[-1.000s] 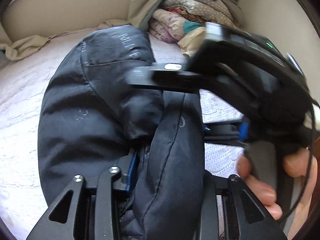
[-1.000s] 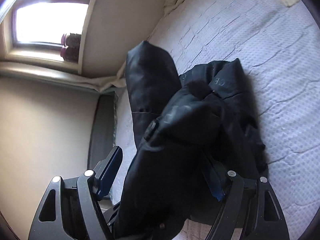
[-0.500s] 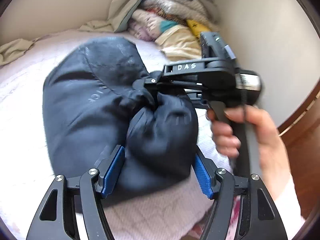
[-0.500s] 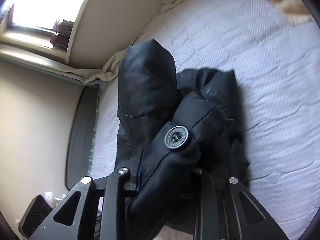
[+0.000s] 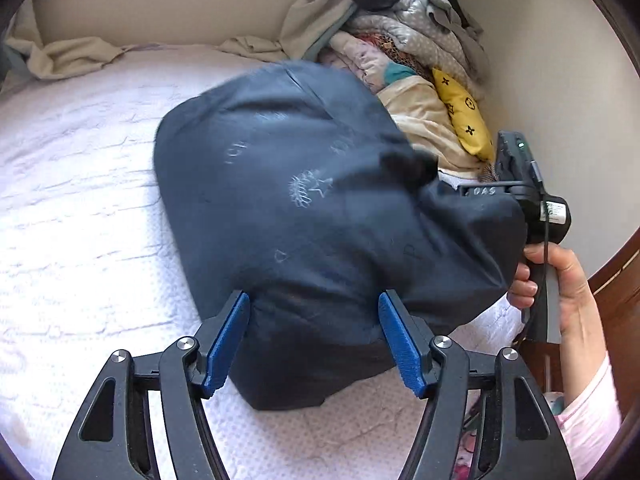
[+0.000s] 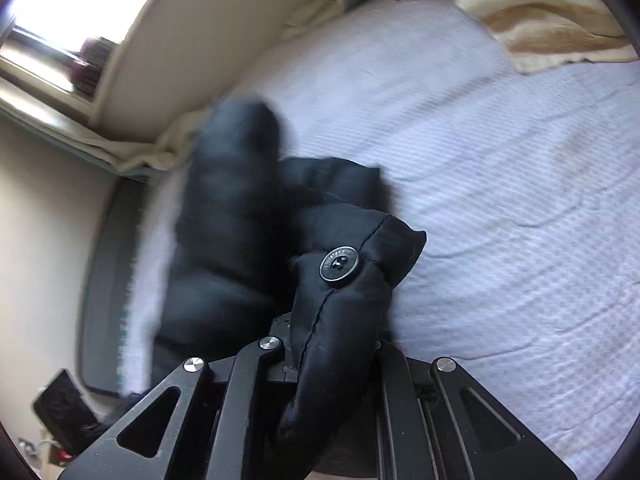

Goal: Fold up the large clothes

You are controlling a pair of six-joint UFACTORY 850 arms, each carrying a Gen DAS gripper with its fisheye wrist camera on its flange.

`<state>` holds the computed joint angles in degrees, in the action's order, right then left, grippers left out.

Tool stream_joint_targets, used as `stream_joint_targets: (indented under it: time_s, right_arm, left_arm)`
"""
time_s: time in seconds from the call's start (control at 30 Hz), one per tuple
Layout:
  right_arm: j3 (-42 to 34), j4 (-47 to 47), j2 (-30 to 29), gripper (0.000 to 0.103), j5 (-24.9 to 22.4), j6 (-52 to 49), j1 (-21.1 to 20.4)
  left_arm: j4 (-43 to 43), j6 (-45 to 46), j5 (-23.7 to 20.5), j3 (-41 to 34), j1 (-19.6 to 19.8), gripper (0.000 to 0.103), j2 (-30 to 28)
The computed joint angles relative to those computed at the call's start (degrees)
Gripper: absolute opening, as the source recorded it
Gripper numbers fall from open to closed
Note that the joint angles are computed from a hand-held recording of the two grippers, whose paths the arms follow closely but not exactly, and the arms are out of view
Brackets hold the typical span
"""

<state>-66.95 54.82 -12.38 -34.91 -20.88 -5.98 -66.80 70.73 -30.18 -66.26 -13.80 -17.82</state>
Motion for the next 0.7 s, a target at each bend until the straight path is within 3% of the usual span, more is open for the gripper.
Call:
stream_joint_targets:
  time_s: [0.17, 0.23, 0.3, 0.37, 0.4, 0.5, 0.63, 0.7]
  right_arm:
    - [1.4, 0.6, 1.0, 0.011, 0.1, -0.4, -0.7]
    - [2.0, 0.7, 2.7, 0.023, 1.2, 0.5, -0.7]
    - [3.2, 6.3, 4.5, 0.048, 1.6, -2.5, -1.3]
    - [4.3, 12.3, 5.8, 0.068, 1.1, -7.4, -2.0]
    - [4.2, 15.3, 5.7, 0.072, -0.7, -10.2, -2.3]
    - [1.6, 17.1, 3.3, 0.075, -5.1, -10.7, -1.6]
    - [-2.0, 10.3, 1.4, 0.075, -4.6, -8.3, 1.7]
    - [-3.4, 5.8, 1.0, 0.06, -3.5, -7.8, 3.8]
  left_arm:
    - [1.4, 1.9, 2.6, -1.4, -1.9, 0.07, -1.6]
    - [-0.9, 5.2, 3.0, -0.5, -1.8, 0.07, -1.2]
    - [-2.5, 6.7, 2.5, -0.5, -1.5, 0.07, -1.7]
    - [-4.6, 8.7, 1.6, 0.1, -1.0, 0.07, -1.7]
    - [-5.1, 9.3, 1.5, 0.1, -0.9, 0.07, -1.8]
    - [-5.9, 10.8, 1.9, 0.3, -1.0, 0.071, -1.9]
    - [-6.7, 12.3, 3.6, 0.6, -1.7, 0.072, -2.1]
    - [-7.4, 13.6, 4.5, 0.9, -2.1, 0.073, -2.1]
